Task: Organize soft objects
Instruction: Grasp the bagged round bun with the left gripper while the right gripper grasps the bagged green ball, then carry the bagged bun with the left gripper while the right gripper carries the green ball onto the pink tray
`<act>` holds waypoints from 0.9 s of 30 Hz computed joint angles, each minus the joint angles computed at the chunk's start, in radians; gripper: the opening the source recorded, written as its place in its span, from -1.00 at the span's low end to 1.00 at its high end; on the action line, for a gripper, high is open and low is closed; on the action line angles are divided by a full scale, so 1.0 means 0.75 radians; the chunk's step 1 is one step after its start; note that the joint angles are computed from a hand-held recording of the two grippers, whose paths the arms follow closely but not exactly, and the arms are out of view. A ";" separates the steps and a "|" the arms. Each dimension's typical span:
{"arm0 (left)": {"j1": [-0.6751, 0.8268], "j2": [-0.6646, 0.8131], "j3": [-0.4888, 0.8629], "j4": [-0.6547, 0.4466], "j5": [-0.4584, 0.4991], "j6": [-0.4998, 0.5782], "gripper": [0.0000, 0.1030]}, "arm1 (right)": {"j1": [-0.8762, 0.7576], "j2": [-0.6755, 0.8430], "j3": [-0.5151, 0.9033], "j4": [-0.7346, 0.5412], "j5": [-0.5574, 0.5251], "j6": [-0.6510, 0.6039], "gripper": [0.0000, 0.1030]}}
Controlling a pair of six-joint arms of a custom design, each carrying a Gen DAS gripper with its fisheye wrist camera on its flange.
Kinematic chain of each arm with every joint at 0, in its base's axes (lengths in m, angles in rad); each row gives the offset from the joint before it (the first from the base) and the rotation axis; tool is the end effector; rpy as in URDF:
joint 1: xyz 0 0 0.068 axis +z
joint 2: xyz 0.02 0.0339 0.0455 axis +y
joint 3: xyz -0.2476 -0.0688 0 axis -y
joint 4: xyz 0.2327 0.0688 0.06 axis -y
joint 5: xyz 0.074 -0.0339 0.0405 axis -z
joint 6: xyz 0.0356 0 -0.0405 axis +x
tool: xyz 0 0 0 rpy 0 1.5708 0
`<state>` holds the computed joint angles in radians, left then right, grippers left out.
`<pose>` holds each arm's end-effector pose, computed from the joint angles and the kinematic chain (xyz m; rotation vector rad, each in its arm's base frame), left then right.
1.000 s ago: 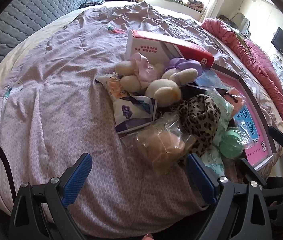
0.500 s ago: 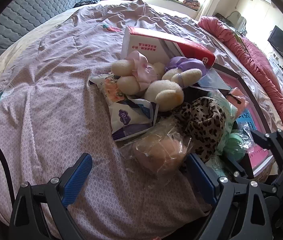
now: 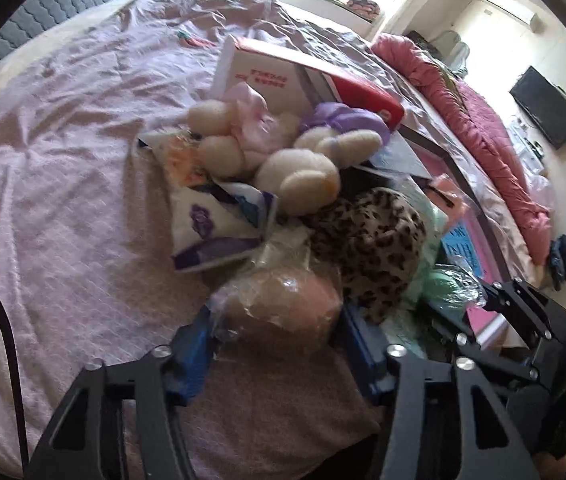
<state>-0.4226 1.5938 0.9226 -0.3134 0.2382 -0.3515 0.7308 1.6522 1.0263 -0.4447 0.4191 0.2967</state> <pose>0.2750 -0.1329 0.1728 0.1881 2.6202 -0.5900 0.2442 0.1994 0.1791 -0.4063 2.4739 -0.1494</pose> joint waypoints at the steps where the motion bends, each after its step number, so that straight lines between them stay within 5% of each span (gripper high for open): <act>1: 0.001 -0.018 -0.014 0.016 0.002 0.002 0.09 | 0.003 -0.022 -0.015 0.005 -0.011 0.026 -0.23; 11: -0.003 -0.202 -0.104 0.025 0.017 0.010 0.05 | -0.037 -0.206 -0.132 0.063 -0.137 0.131 -0.25; 27: -0.263 -0.428 -0.047 -0.085 -0.272 -0.001 0.05 | -0.023 -0.483 -0.151 -0.011 -0.052 0.164 -0.26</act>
